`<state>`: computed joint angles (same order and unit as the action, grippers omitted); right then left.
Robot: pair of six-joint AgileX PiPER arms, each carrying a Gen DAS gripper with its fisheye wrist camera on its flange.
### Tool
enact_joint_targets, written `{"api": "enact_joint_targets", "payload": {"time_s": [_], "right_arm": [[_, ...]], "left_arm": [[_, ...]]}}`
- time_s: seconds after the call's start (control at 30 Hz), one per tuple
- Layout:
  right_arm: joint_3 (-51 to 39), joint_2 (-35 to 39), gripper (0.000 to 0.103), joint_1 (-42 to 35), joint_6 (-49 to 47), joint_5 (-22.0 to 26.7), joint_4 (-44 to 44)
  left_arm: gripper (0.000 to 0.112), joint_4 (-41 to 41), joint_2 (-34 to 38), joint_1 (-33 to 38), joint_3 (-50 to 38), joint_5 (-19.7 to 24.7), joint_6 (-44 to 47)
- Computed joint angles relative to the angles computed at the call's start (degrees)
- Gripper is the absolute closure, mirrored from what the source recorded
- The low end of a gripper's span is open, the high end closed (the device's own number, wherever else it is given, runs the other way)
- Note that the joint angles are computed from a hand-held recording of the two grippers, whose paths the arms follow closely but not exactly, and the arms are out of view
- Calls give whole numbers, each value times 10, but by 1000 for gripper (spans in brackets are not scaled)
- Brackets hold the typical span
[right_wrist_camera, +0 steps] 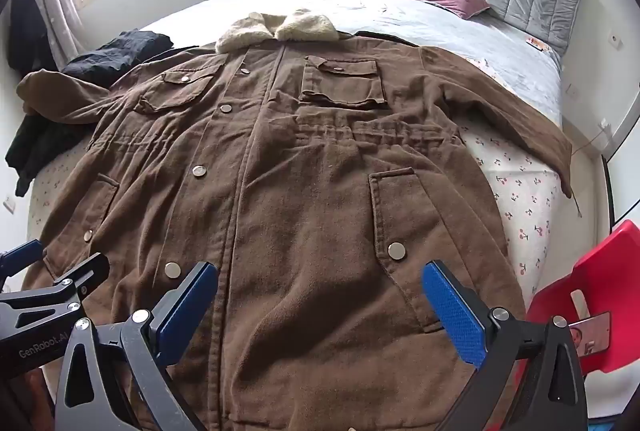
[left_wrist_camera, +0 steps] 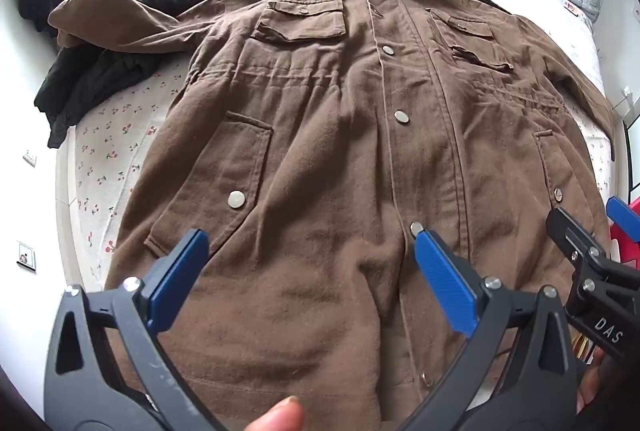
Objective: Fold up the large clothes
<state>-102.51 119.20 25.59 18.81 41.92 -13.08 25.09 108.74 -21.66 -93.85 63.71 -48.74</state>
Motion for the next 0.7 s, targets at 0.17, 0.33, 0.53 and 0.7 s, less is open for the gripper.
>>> {"api": "enact_joint_targets", "payload": {"time_s": [0.17,0.33,0.53,0.7], "right_arm": [[0,1,0,-1,0,-3,2],[10,-1,0,-6,-2,-13,2],[6,0,0,-2,3,-6,-5],[-5,3,0,-2,2,4,-3]], "left_arm": [[9,-3,4,0,-6,2,1],[9,-10,-4,10,-6,5,10],[9,-6,-14,11,13,-9,1],[9,-6,-17,15,18,-12,1]]}}
